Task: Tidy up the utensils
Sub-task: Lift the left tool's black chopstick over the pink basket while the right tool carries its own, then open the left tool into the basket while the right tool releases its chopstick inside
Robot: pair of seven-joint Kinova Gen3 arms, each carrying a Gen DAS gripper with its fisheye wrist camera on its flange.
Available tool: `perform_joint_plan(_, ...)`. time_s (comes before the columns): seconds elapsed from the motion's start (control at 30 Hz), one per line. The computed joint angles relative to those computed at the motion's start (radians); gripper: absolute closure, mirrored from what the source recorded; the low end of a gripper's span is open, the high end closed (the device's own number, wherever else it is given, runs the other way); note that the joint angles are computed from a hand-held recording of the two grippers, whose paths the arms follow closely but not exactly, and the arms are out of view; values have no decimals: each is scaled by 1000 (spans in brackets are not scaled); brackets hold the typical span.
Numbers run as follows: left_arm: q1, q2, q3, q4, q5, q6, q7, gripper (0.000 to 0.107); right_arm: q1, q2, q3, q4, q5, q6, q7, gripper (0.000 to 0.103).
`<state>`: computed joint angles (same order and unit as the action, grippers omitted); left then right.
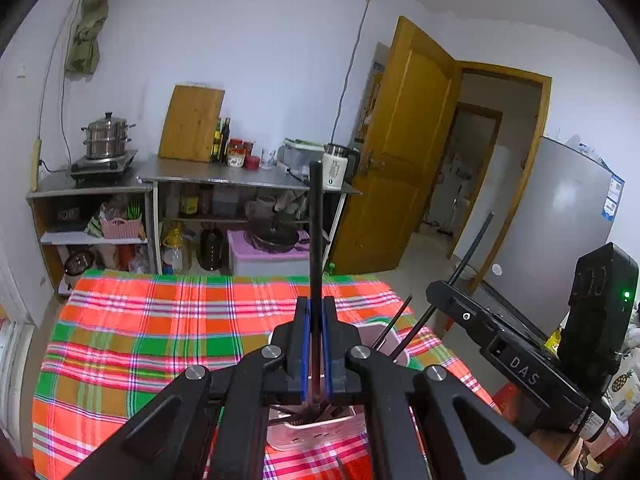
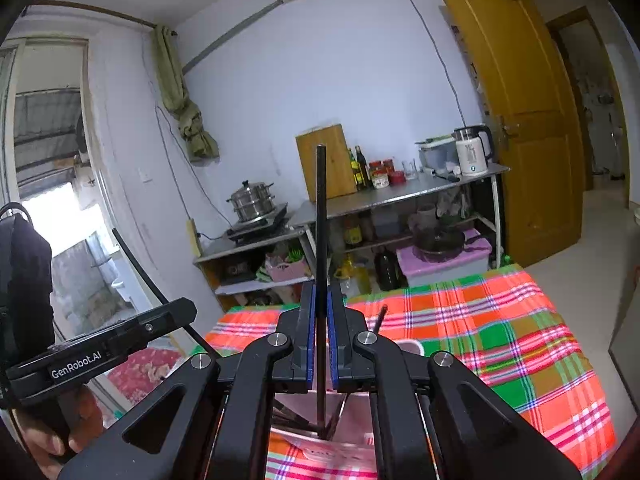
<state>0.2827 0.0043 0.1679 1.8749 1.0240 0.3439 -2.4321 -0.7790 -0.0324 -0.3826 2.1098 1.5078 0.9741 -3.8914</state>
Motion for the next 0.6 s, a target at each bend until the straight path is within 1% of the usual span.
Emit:
perform_joint_plan(0.17,-16,41,10,0,12,7,-16,103,11,9,13,27,3,-49,-31,98)
perform_joint_plan(0.4,-41,73,37,4,-42,1,34,103,26,20,28,41,2,-125,-35,97)
perform_joint_plan(0.47,-37,71,36,10,-66,-8,58,102,32,19,32,36,-22,-149,-5,97)
perform_joint_plan(0.5,-49,68,45,13,-58,-5,49,102,32,19,32,36,-28,-153,3,97)
perform_joint_plan(0.53,-56,65,48,18,-35,-2,27,102,31,16,30,39,-29,-152,6,94)
perform_joint_plan(0.57,-64,58,48,28,-3,-3,-3,101,27,12,24,43,-30,-142,5,88)
perform_joint_plan(0.6,-67,49,47,39,27,-6,-32,100,25,9,21,47,-26,-138,1,87)
